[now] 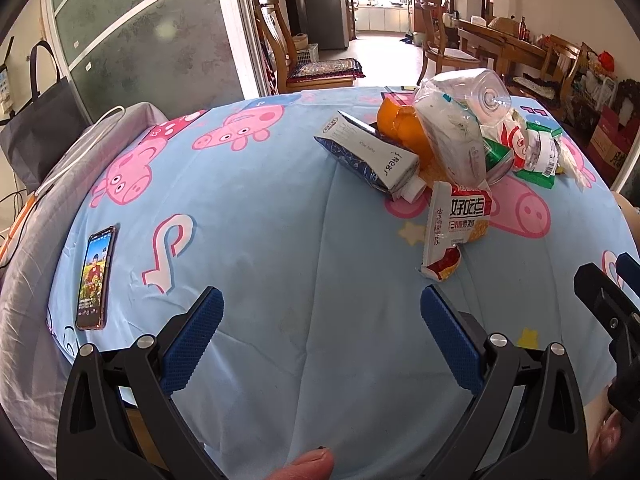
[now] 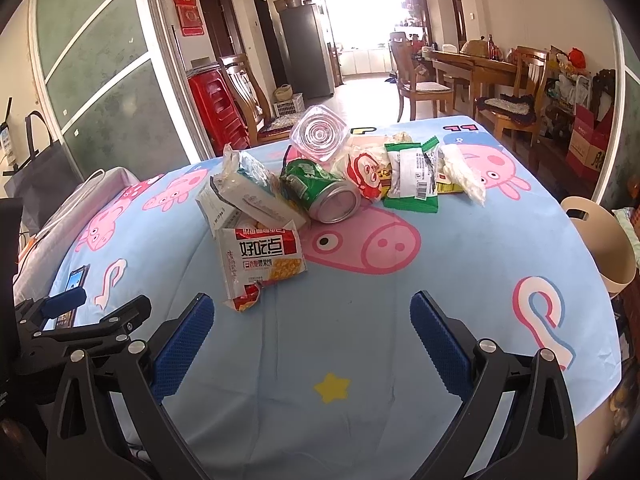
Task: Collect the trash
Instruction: 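Move both tools toward the trash pile on the table, then grasp the white tissue pack with the left tool while the right tool grasps a red snack wrapper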
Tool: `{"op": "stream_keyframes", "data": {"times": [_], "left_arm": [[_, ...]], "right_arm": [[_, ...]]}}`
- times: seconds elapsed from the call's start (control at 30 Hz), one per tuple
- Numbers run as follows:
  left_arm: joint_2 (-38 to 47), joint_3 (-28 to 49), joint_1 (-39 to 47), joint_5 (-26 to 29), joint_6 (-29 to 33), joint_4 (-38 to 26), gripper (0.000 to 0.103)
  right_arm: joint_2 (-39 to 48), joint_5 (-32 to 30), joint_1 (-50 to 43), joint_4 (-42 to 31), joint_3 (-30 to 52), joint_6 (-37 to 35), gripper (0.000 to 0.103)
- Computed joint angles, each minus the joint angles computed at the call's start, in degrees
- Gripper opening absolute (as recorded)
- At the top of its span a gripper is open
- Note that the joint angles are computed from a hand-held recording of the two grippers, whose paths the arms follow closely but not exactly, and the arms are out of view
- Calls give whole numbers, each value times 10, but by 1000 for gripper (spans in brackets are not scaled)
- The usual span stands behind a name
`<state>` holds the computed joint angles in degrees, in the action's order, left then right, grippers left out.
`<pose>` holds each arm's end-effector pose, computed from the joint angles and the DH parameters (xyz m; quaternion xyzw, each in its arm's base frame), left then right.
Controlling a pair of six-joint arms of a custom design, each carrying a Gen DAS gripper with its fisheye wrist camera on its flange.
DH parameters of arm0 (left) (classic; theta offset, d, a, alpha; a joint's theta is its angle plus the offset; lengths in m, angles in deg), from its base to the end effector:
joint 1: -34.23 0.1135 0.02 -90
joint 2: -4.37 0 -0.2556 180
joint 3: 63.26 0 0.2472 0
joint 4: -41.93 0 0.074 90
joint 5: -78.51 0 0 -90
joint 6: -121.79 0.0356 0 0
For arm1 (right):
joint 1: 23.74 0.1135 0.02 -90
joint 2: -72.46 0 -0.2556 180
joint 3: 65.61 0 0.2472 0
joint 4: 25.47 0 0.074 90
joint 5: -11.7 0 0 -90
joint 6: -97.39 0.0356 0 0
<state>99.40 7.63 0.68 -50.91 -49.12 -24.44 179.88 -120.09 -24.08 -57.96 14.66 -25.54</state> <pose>0.2351 -0.1288 0.1655 -0.3767 0.8627 0.1861 0.2813 0.3674 0.0215 0.1578 -0.3426 0.8392 0.2598 0.3329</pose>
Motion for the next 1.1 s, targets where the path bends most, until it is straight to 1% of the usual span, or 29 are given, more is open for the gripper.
{"op": "stream_keyframes", "data": {"times": [0.4,0.5,0.57,0.67,0.7,0.73,0.77,0.8,0.83,0.87,0.9,0.97,1.03,1.1], "left_arm": [[-12,-20,9,17,5,22,97],[-16,-23,4,18,-4,22,97],[-31,-32,-5,14,-22,18,97],[-65,-51,-37,-24,-86,-1,97],[-86,-67,-55,-46,-122,-4,97],[-102,-83,-64,-55,-131,10,97],[-128,-109,-67,-60,-121,46,97],[-153,-135,-65,-58,-99,89,97],[-177,-166,-54,-43,-69,141,97],[-181,-172,-46,-34,-62,150,97],[-182,-176,-34,-24,-48,159,97],[-188,-181,-11,-17,-21,173,97],[-197,-179,11,-20,6,178,97],[-208,-180,36,-8,41,189,97]], "right_arm": [[-4,2,4,0,-8,-8,95],[-6,3,4,-2,-10,-11,95],[-8,5,2,-9,-14,-16,95],[-15,6,0,-24,-27,-48,95],[-14,3,1,-26,-27,-54,95],[-13,1,1,-26,-26,-55,95],[-7,0,3,-29,-19,-54,94],[-1,4,7,-31,-14,-51,91],[6,10,11,-33,-7,-46,88],[16,19,14,-36,4,-39,80],[29,26,16,-44,19,-35,69],[51,35,19,-54,43,-30,57],[62,57,24,-42,53,-25,56],[72,78,28,-34,63,-24,56]]}}
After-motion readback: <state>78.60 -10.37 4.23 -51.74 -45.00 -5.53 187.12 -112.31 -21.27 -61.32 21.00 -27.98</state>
